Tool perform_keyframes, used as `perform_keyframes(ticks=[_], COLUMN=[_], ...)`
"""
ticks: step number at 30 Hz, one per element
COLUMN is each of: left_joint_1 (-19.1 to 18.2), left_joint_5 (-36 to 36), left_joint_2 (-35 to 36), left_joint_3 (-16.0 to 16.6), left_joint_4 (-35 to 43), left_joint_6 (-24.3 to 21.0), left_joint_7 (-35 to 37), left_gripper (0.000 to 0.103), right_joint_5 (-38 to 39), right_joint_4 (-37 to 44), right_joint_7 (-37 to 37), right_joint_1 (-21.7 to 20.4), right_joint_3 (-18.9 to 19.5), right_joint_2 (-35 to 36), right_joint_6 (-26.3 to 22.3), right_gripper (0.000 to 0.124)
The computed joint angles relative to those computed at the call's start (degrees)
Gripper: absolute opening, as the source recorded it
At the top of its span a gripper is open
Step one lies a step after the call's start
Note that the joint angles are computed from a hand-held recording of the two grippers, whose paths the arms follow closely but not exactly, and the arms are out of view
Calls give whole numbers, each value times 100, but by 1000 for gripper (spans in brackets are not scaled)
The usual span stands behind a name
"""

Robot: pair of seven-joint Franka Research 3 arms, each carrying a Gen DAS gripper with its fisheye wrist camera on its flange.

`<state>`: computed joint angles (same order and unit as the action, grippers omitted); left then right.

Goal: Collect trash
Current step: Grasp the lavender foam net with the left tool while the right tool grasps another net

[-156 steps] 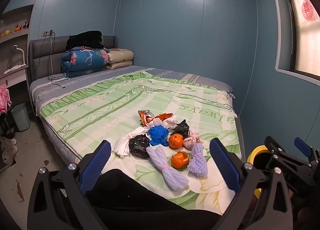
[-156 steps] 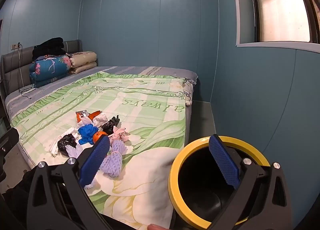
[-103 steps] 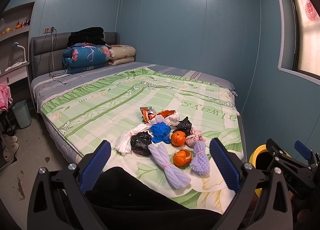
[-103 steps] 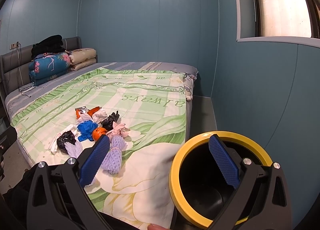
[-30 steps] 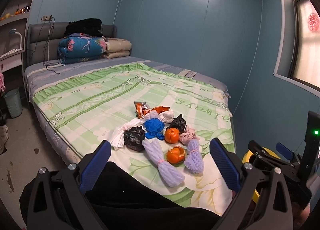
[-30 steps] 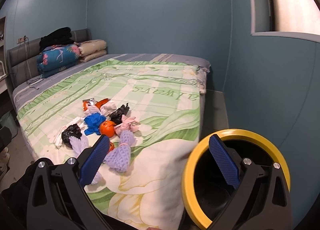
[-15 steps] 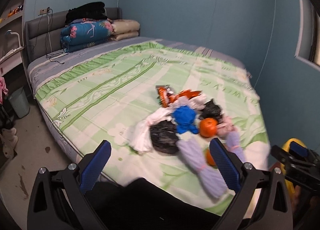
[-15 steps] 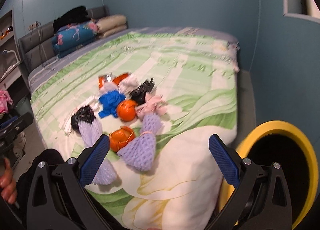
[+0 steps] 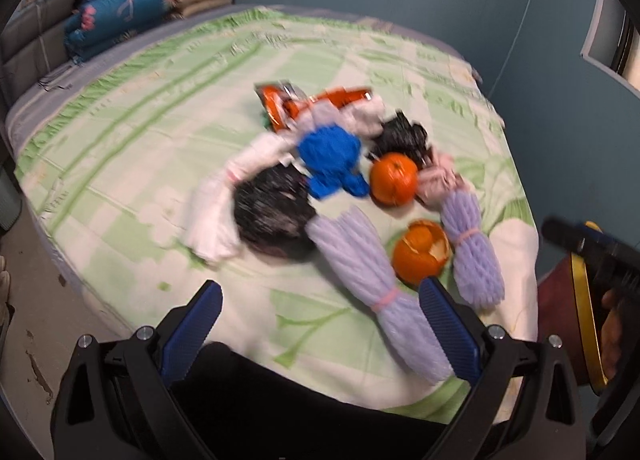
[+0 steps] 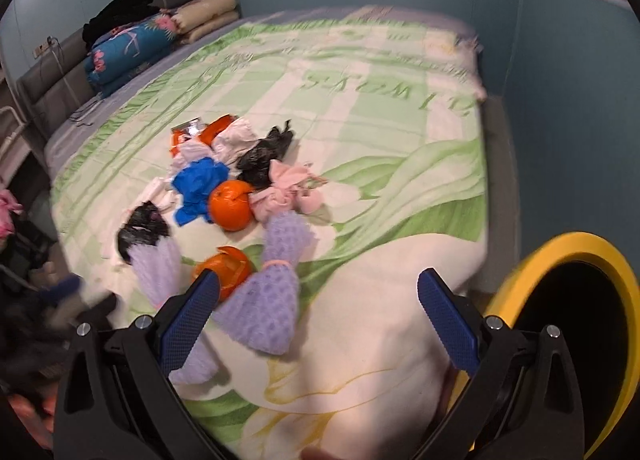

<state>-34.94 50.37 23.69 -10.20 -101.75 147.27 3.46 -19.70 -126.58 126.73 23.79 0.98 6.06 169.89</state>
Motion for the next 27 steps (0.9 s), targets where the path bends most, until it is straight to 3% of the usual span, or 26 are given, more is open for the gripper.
perform_keyframes(ticks=[3, 6, 8, 13, 17, 21, 27], left_joint_1=[-43, -75, -11, 67, 62, 103, 64], left_joint_5=[-175, -453, -752, -1424, -1822, -2285, -2493], left_joint_2=[177, 362, 475, 712, 938, 1191, 1235], left_joint_3=[-67, -125, -196, -245, -225, -269, -198], left_joint_4=[264, 575, 721, 1016, 1304, 1526, 1431], left_joint_6=[-300, -676, -724, -745, -815, -865, -526], left_joint_7=[314, 699, 1028, 1483, 1604, 1760, 1685], left_gripper=[95, 95, 95, 95, 94, 82, 64], right_joint_5=[2354, 3354, 3664, 4006, 4100, 4130, 4113], right_joint_4=[626, 1360, 1815, 2469, 2630, 2826, 3019], right_joint_7=[-2409, -3264, -3365, -3476, -3496, -3455, -3353], right_joint_1=[-554, -693, -676, -615, -569, -556, -516], right_joint_3=[755, 894, 806, 611, 533, 499, 481], right_joint_2=[361, 782, 1089, 1562, 1686, 1834, 2025], right_joint_6=[-678, -1690, -2182, -2873, -3001, -3203, -3474], right_gripper=[95, 86, 85, 85, 85, 84, 75])
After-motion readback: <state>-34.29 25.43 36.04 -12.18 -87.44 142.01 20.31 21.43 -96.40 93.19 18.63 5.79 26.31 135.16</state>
